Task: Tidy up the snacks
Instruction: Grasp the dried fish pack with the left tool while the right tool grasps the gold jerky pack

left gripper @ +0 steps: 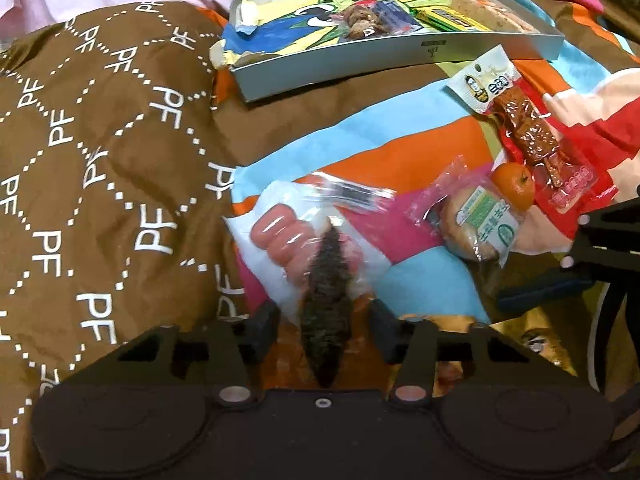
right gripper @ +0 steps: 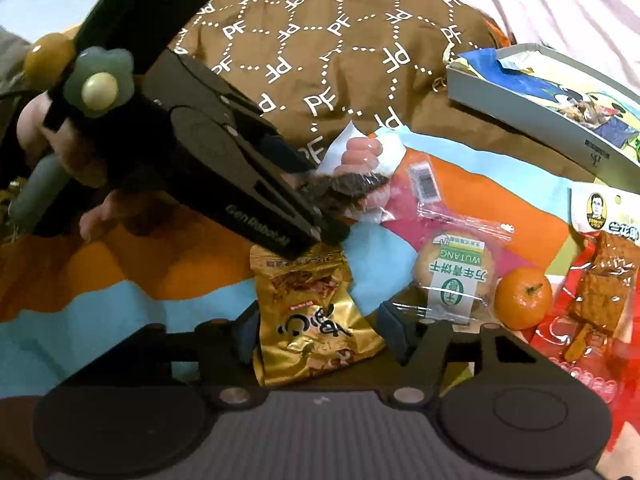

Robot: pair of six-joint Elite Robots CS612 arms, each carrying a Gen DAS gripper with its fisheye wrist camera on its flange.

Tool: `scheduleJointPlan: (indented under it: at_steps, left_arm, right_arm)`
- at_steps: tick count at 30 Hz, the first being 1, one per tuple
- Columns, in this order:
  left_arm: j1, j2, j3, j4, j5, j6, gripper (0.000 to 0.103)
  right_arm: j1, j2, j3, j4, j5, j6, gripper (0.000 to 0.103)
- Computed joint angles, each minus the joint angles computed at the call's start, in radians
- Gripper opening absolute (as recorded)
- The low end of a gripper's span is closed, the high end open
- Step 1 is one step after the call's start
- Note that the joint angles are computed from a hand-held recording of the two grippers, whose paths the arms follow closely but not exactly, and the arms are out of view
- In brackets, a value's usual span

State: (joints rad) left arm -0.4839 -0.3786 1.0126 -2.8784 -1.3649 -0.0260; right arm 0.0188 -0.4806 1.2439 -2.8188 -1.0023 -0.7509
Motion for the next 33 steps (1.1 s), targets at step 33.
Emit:
scheduleJointPlan:
  at_steps: [33]
  left_arm:
    - [-0.010, -0.067, 0.125, 0.007, -0.084, 0.108, 0.079]
  right_arm:
    - [0.004, -0.070, 0.104, -0.021, -0.147, 0.024, 0.082]
